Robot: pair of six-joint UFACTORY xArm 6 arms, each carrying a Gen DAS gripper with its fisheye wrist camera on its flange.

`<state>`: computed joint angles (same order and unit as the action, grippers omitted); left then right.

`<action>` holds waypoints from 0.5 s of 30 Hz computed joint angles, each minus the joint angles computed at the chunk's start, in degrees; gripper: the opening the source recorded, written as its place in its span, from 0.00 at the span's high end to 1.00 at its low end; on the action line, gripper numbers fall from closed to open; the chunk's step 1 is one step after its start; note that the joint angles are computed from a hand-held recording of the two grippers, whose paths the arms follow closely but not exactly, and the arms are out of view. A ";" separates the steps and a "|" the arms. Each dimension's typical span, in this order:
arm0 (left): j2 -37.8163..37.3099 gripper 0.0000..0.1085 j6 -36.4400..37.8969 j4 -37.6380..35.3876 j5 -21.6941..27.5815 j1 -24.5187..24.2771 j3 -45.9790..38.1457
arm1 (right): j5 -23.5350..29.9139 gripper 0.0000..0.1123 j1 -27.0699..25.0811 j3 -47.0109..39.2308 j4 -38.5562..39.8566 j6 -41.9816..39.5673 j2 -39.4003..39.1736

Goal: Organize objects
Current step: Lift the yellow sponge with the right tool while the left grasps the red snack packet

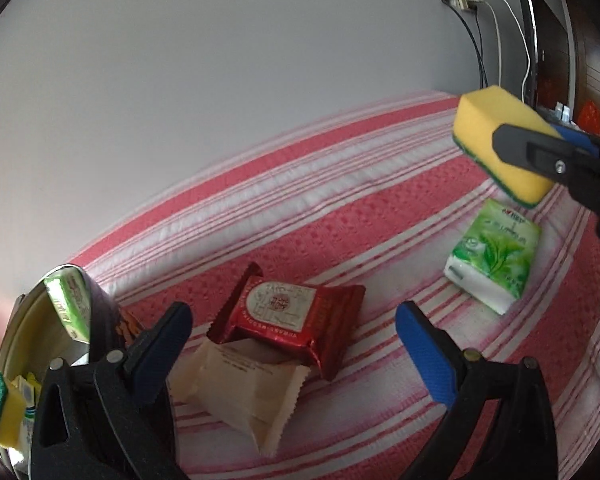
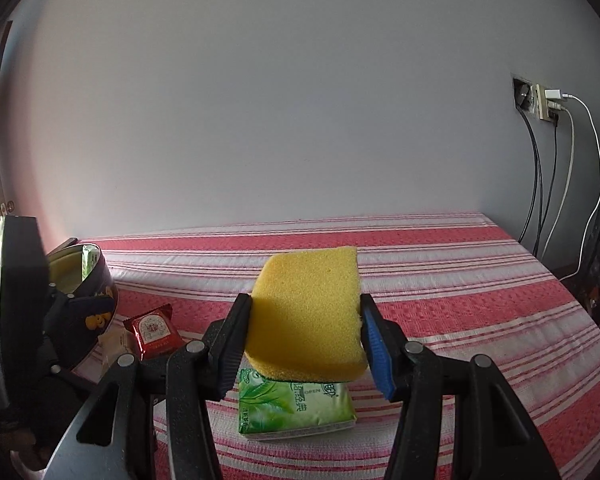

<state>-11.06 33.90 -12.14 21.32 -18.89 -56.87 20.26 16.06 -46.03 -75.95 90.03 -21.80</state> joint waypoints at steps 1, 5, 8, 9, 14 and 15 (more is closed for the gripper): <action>0.23 0.05 0.09 0.06 0.23 0.03 -0.31 | -0.10 0.51 -0.13 -0.06 0.45 -0.31 0.12; 0.94 0.05 -0.42 0.33 0.83 0.19 -1.25 | 0.77 0.51 0.01 -0.77 2.38 -2.11 1.06; 1.82 0.05 -0.47 -0.99 3.06 0.64 -2.57 | 0.67 0.51 0.10 -1.54 4.15 -4.69 2.16; 2.02 0.06 -0.62 -1.27 3.59 0.84 -3.00 | 1.10 0.51 0.35 -1.74 4.15 -4.94 2.33; 2.04 0.18 -1.18 -0.40 5.35 0.84 -3.38 | 1.42 0.51 0.55 -1.80 3.50 -4.62 2.42; 2.27 0.21 -1.50 -0.06 6.06 0.89 -3.72 | 1.48 0.50 0.55 -1.75 3.48 -4.70 2.38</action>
<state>-8.79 32.40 -12.20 27.38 -18.00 -60.60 21.74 16.62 -47.78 -72.48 85.33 -19.42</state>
